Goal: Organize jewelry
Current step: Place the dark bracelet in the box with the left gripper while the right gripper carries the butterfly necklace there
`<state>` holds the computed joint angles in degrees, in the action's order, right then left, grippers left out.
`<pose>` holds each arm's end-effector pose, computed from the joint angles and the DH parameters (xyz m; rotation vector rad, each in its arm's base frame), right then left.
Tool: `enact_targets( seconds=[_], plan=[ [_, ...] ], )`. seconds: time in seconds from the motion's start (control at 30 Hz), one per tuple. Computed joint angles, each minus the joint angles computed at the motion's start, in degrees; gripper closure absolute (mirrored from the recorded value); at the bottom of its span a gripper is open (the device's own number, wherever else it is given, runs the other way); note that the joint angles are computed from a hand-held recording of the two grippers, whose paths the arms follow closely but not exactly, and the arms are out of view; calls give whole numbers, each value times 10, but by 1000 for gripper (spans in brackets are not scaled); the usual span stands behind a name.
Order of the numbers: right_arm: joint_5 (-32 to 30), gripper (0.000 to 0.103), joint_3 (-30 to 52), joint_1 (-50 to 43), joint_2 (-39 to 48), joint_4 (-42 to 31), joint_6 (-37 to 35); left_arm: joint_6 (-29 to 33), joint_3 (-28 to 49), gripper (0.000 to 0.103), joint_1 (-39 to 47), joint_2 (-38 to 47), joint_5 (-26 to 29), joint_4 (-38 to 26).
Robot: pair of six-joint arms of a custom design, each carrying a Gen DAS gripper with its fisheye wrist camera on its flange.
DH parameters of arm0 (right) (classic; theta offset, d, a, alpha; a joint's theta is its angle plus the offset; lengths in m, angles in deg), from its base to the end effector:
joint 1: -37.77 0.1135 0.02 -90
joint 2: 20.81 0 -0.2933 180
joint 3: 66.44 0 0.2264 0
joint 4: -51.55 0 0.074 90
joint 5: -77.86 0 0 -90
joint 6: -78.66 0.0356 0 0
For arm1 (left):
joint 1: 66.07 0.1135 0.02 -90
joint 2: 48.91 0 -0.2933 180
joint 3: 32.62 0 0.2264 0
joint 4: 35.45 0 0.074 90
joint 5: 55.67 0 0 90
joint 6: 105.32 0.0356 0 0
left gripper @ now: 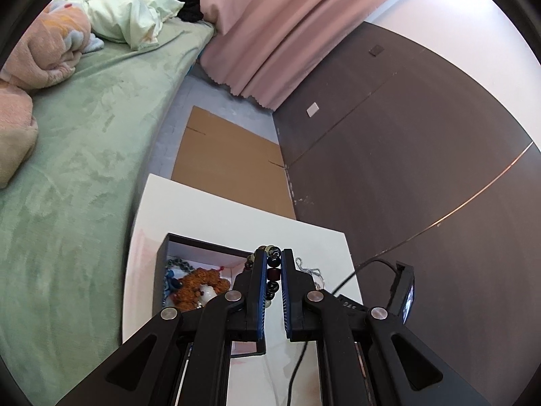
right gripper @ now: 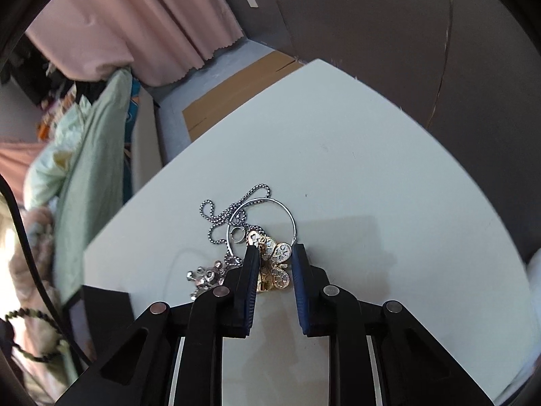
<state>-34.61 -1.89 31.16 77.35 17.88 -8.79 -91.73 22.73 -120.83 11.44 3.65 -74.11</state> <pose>0.2911 -0.0200 0.1799 0.1077 2.6883 0.5145 0.1165 -0.1334 0.2764 -0.6868 2.1755 -0.6261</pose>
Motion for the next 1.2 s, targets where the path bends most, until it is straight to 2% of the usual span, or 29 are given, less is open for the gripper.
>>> enact_targets(
  seconds=[0.17, 0.4, 0.6, 0.63, 0.67, 0.7, 0.77, 0.83, 1.2],
  plan=[
    [-73, 82, 3, -33, 9, -28, 0, -5, -4, 95, 9, -8, 7, -12],
    [-144, 82, -18, -38, -44, -44, -3, 1, -15, 94, 37, 4, 43, -2],
    [-204, 82, -28, -9, -84, -46, -6, -2, -33, 92, 78, -1, 103, 3],
    [-209, 82, -27, 7, -88, -37, 3, -3, -34, 88, 81, -4, 105, -1],
    [-219, 82, -30, 16, -97, -37, -1, -4, -35, 72, 83, -6, 106, -3],
    [-225, 82, -32, 26, -103, -33, 0, -10, -36, 47, 80, -12, 98, -7],
    [-234, 82, -38, 47, -115, -28, 3, -31, -36, 25, 61, -24, 62, -21],
    [-239, 82, -43, 65, -123, -22, 6, -46, -26, 22, 45, -34, 29, -49],
    [-244, 82, -76, 155, -149, 8, 31, -54, -28, 22, 61, -61, 34, -84]
  ],
)
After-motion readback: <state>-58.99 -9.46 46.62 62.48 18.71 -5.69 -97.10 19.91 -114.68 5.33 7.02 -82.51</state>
